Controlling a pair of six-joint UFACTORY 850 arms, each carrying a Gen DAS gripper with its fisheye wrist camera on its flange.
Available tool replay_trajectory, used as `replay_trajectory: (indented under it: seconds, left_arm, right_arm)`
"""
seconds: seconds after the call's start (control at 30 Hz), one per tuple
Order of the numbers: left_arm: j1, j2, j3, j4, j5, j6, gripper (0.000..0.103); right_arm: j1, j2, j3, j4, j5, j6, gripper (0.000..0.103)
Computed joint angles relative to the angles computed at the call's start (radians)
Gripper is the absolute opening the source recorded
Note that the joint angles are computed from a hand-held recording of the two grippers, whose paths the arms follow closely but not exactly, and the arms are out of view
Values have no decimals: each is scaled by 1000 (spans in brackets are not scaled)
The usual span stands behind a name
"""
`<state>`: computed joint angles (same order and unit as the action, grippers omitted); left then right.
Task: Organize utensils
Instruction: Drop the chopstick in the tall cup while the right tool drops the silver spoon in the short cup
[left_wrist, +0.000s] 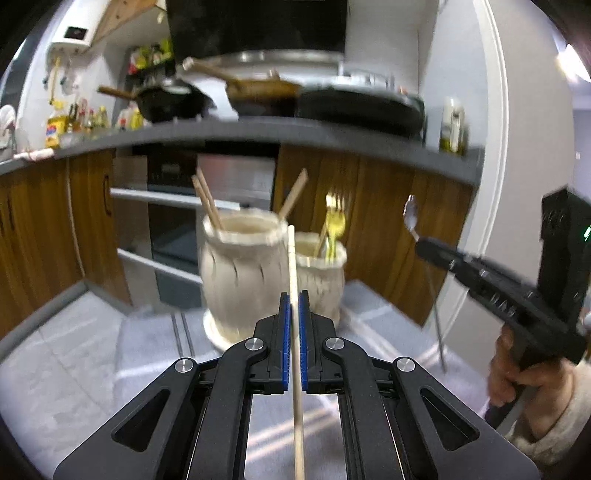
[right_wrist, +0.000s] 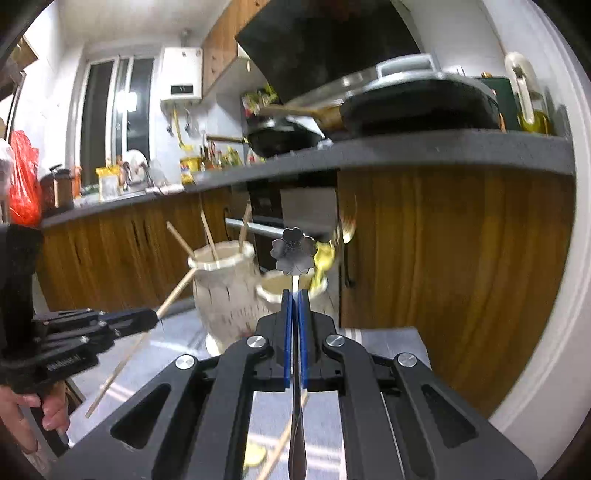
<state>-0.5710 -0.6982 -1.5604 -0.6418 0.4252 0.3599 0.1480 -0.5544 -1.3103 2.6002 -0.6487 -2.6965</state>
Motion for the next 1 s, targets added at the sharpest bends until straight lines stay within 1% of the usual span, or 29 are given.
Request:
replay_trajectory:
  seconds: [0.1, 0.17, 0.2, 0.27, 0.3, 0.47, 0.53, 0.6, 0.67, 0.7, 0.77, 0.83, 0.87, 0.9, 1.0]
  left_arm:
    - [13, 8, -2, 68, 36, -82, 5]
    - [26, 4, -18, 100, 76, -131, 5]
    - [36, 0, -28, 133, 89, -180, 5]
    - [52, -12, -61, 179, 85, -242, 5]
    - [61, -30, -98, 191, 65, -254, 5]
    - [71, -114, -264, 152, 12, -164, 5]
    - [70, -149, -326, 120, 15, -108, 5]
    - [67, -189, -392, 62, 41, -25, 5]
    - [66, -220, -442, 25, 66, 22, 5]
    - [64, -244, -479, -27, 91, 78, 5]
    - [67, -279, -533, -66, 100, 103, 5]
    - [68, -316, -588, -125, 120, 151, 5]
    - [70, -331, -611, -131, 126, 157, 5]
    - [68, -356, -647, -176, 144, 204, 5]
    - [66, -391, -694, -209, 173, 252, 5]
  right_arm:
    - [0, -22, -49, -37, -18, 48, 3]
    - [0, -41, -86, -52, -31, 65, 3]
    - [1, -56, -115, -51, -40, 62, 3]
    - [0, -68, -141, -41, -58, 54, 3]
    - [-2, -83, -171, -45, -61, 68, 3]
    - [-11, -167, -326, -111, -51, 231, 3]
    - [-9, -218, -413, -143, -32, 303, 3]
    - [-4, -262, -483, -144, -9, 328, 3]
    - [2, -291, -523, -123, -3, 320, 3]
    - [9, -306, -546, -94, 6, 298, 3]
    - [18, -330, -576, -42, 13, 257, 3]
    - [34, -349, -594, 68, 27, 154, 3]
    - [37, -355, -599, 93, 30, 132, 3]
    - [42, -365, -611, 119, 37, 114, 3]
    - [45, -392, -645, 136, 55, 101, 3]
